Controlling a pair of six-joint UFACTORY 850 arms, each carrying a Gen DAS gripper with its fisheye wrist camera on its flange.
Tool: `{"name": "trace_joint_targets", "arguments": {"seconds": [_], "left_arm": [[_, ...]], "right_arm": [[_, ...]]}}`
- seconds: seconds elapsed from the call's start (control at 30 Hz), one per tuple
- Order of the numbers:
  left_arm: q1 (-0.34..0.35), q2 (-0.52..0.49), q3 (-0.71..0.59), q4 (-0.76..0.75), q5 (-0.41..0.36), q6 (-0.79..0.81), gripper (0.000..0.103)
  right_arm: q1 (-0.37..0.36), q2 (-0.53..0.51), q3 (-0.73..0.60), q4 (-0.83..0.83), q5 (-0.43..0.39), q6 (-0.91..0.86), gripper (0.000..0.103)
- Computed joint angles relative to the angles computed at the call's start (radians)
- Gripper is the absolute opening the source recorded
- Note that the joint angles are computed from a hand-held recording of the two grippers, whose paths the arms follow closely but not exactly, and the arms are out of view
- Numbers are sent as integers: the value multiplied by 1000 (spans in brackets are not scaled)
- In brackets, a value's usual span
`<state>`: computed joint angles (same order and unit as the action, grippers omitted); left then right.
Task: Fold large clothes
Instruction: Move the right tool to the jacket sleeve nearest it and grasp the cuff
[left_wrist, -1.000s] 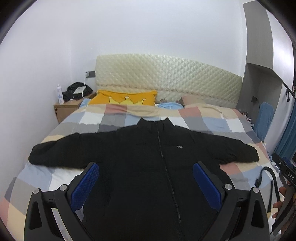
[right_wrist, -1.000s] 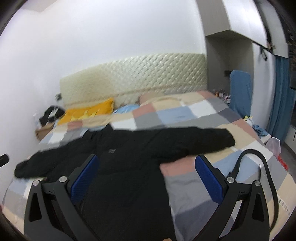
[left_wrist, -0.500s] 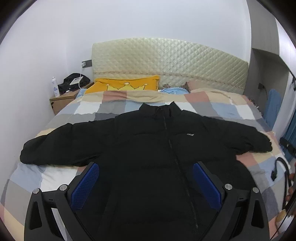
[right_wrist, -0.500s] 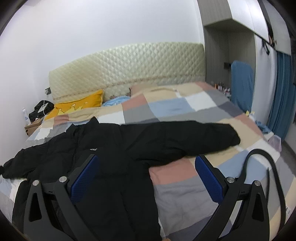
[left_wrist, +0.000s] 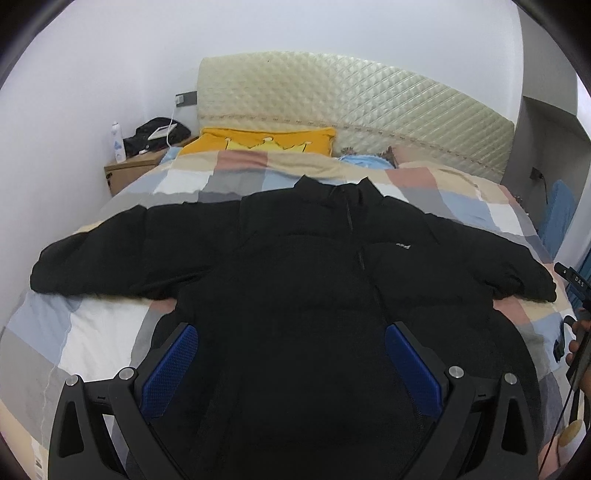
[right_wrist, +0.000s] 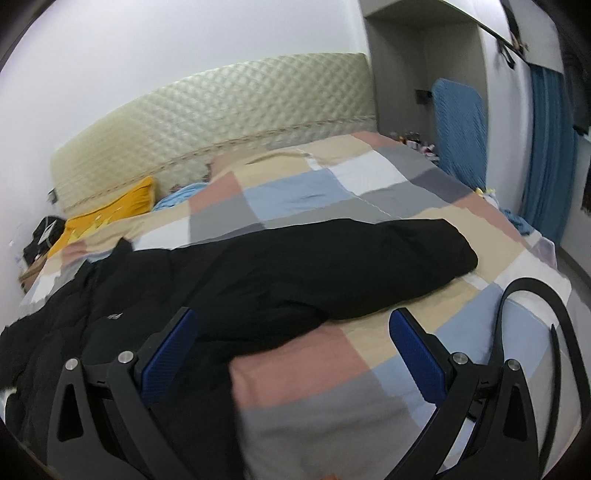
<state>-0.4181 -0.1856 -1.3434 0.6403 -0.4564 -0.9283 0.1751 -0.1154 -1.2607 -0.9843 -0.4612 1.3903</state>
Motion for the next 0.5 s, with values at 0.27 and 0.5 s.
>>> {"name": "trace_joint_targets", "arguments": {"seconds": [0.27,0.5], "left_arm": [[-13,0,15,55,-8,-47,102],[-20,-6,21,115,-22,-119,102]], "right_arm": [[-82,-53,14,-68,75,95,103],[-166,-76,29,-99,208,117,103]]}}
